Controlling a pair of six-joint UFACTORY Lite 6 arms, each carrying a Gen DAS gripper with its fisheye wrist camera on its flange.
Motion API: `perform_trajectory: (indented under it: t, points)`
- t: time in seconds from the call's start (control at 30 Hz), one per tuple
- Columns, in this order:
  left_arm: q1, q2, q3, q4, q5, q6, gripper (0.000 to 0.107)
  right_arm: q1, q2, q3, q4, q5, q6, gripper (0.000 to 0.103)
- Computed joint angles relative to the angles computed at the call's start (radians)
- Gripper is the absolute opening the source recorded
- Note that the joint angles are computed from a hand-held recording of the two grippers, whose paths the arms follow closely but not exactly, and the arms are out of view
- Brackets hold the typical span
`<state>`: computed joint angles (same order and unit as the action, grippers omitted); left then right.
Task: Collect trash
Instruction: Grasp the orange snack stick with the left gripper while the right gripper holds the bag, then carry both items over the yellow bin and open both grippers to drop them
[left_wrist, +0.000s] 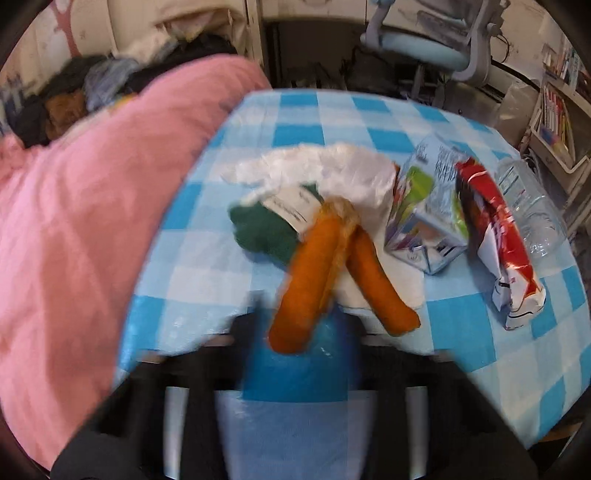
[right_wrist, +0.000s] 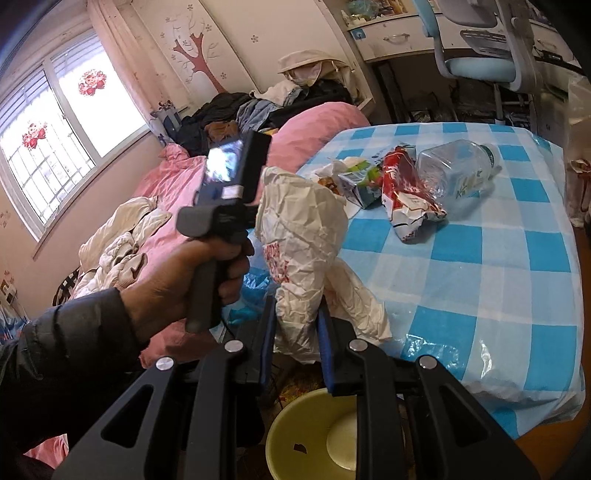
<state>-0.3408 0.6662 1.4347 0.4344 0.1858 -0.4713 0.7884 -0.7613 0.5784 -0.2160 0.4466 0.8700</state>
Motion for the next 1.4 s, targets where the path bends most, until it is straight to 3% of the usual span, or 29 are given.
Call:
perform_trajectory:
  t: [0.03,0.2,0.33,0.47,0.6,0.73,0.9,0.97,1.03,1.1,1.17,1.23,1.4]
  points:
    - [0.000,-0.007,-0.006,0.010,-0.004,-0.016,0.011,0.000,-0.005,-0.001,0.004,0.001,-0.003,0.022]
    - [0.007,-0.169,-0.147,-0.159,-0.050,0.143,0.010,0.025,-0.013,0.000,-0.035,0.007,0.042,0.022]
    - [-0.011,-0.428,-0.375,-0.249,-0.092,0.208,0.010,0.055,-0.038,-0.016,-0.091,0.029,0.113,0.022]
    - [-0.048,-0.706,-0.617,-0.157,-0.083,0.079,0.010,0.090,-0.041,-0.030,-0.110,0.051,0.156,0.022]
    - [-0.079,-1.007,-0.841,-0.247,-0.019,0.114,0.010,0.191,-0.038,-0.039,-0.206,0.102,0.299,0.022]
    - [-0.147,-1.278,-1.010,-0.174,0.086,-0.025,0.010,0.372,-0.034,-0.070,-0.335,0.178,0.540,0.022]
    - [-0.280,-1.518,-1.172,-0.116,0.233,-0.214,0.010,0.546,0.027,-0.116,-0.346,0.214,0.723,0.024]
    - [-0.356,-1.564,-1.216,-0.050,0.274,-0.326,0.010,0.566,0.052,-0.125,-0.322,0.208,0.730,0.025]
    - [-0.448,-1.588,-1.251,0.006,0.309,-0.441,0.010,0.561,0.074,-0.140,-0.259,0.180,0.694,0.033]
    - [-0.551,-1.595,-1.276,0.081,0.348,-0.577,0.010,0.564,0.093,-0.145,-0.230,0.178,0.689,0.051]
    - [-0.648,-1.578,-1.299,0.131,0.372,-0.695,0.010,0.580,0.083,-0.150,-0.231,0.218,0.721,0.053]
    - [-0.710,-1.545,-1.320,0.152,0.371,-0.769,0.010,0.622,0.042,-0.160,-0.272,0.289,0.809,0.055]
    - [-0.815,-1.366,-1.325,0.174,0.297,-0.864,0.010,0.796,-0.107,-0.165,-0.449,0.603,1.117,0.069]
